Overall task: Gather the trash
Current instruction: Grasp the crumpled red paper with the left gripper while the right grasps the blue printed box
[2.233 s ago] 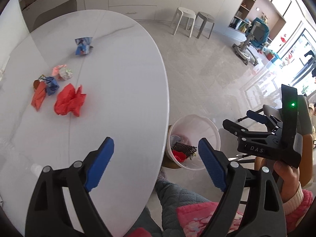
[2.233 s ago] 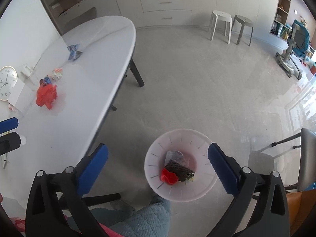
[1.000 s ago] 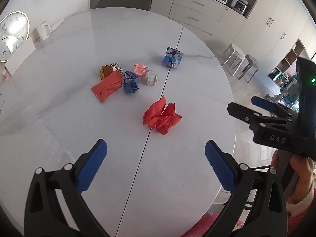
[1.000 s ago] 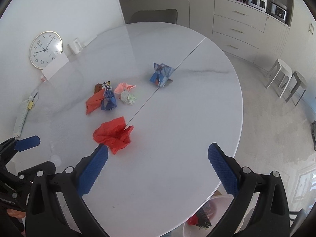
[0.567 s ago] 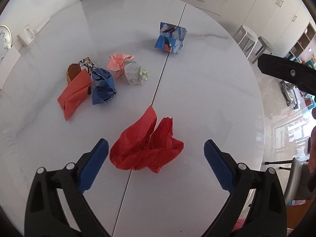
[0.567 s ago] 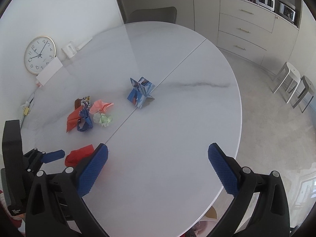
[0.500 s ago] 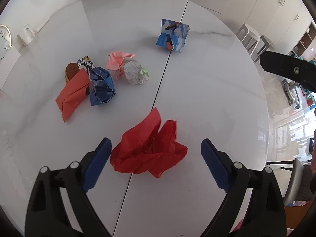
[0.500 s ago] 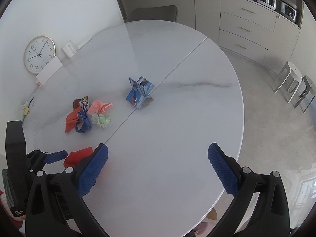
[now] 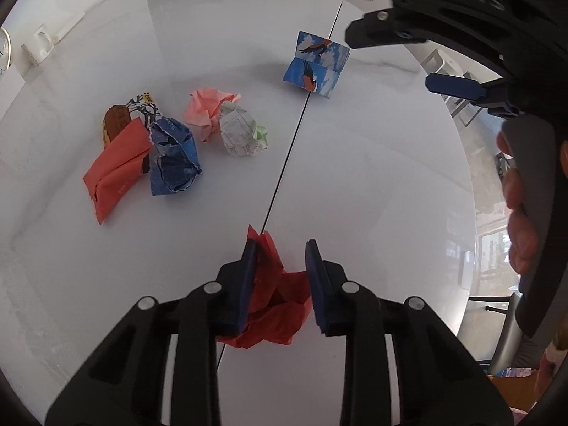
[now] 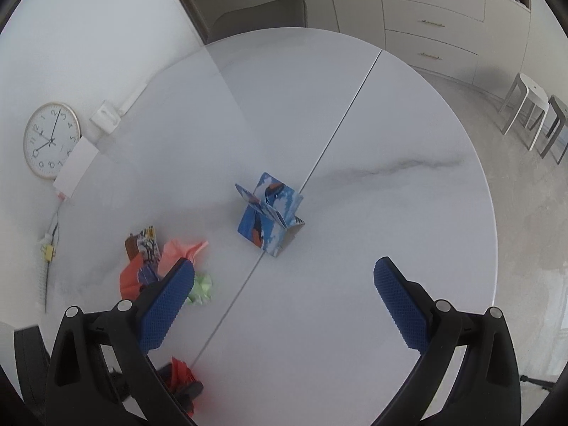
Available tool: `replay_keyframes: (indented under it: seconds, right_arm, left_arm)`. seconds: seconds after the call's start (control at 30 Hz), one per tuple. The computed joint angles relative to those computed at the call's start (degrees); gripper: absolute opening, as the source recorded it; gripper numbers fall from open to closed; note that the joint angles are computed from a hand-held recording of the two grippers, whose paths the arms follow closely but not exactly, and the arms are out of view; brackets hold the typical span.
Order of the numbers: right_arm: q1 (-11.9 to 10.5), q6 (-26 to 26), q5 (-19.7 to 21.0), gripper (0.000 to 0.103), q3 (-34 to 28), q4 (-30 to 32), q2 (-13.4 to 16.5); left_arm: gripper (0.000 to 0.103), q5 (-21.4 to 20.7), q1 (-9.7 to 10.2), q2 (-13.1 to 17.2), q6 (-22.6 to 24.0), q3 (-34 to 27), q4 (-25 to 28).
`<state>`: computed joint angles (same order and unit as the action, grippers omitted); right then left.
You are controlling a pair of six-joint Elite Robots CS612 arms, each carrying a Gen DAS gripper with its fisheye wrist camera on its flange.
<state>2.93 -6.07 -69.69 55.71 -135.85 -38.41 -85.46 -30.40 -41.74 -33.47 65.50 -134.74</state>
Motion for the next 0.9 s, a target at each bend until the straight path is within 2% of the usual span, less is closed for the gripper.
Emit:
replay_keyframes:
  seconds: [0.2,0.3,0.43,0.73,0.9]
  right_arm:
    - [1.1,7.0,-2.0,0.101,-2.5,-0.6,1.9]
    - [1.2,9.5,-2.7,0.101,-1.3,-2.0,1.4]
    - [1.2,9.9,-4.1,0.101,1.5,-3.8,-0.1]
    - [1.2,10.0,-5.2,0.101,3.3,-3.9,-0.8]
    - [2.0,15.0,-7.2,0.101,0.3,-3.1,0.9]
  left_arm:
    - [0.023,-2.2,0.9,-1.1,1.8,2.3,-3.1]
    - [0.02,-4.6,1.67,-2.0,2.0,4.0,-5.7]
    - [0.017,-7.2,2.62,-3.0,1.8,5.9,-8.0]
    - [0.016,-7.3,3.05,-4.3,1.1,7.3,-9.0]
    - [0.016,-5.2,2.89,-5.6,0.6,8.1,-11.3]
